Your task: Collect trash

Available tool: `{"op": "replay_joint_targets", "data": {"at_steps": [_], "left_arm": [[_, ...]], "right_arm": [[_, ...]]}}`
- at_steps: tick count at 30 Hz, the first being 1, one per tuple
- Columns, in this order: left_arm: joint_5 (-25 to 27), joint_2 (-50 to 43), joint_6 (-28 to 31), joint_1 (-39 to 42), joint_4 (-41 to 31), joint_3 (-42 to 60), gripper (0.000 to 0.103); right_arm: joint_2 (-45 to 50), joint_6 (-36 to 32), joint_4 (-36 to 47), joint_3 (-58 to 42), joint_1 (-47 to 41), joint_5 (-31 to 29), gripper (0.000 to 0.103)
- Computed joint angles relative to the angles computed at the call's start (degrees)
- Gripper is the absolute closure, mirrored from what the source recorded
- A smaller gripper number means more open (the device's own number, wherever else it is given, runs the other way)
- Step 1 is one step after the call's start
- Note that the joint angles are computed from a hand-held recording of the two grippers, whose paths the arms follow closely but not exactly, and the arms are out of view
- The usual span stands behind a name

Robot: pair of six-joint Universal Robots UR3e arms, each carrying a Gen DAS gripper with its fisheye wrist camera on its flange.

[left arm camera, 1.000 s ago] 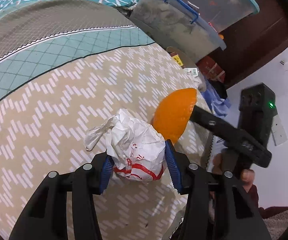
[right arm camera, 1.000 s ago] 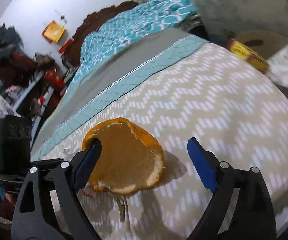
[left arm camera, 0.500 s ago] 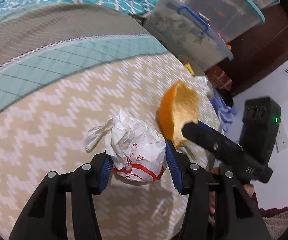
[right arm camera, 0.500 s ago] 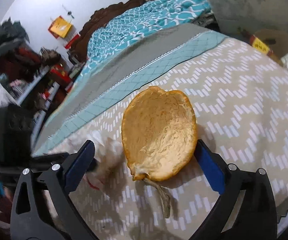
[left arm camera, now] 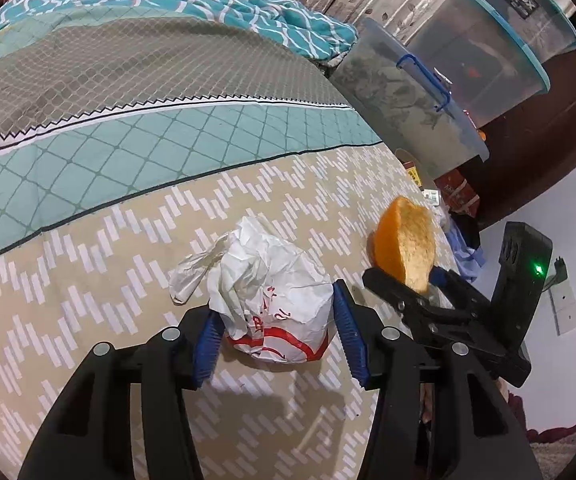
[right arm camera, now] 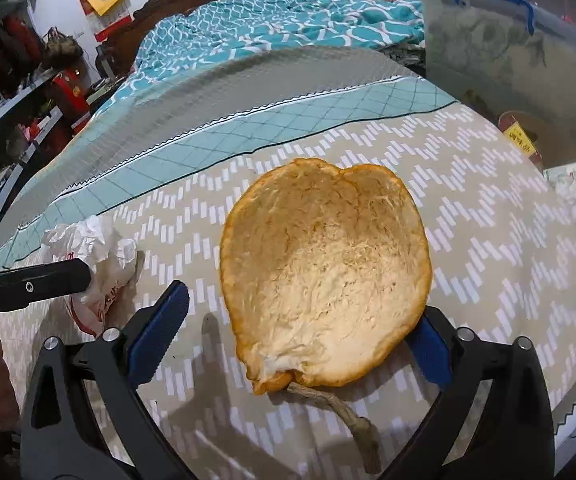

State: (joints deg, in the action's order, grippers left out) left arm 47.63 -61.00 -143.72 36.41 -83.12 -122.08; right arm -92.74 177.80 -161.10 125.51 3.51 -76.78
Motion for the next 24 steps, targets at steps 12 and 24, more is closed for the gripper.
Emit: {"op": "replay_joint_targets", "data": {"at_steps": [12, 24], "left_arm": [[0.4, -16.3, -13.4, -17.3, 15.6, 7.6, 0.057], [6.4, -58.5, -31.1, -46.1, 19.5, 60.6, 0.057]], "right_arm": [[-15.4, -9.5, 10.1, 10.5, -24.3, 21.5, 0.064], [-10.0, -16.7, 17.8, 3.9, -53.0, 37.9, 0.065]]}}
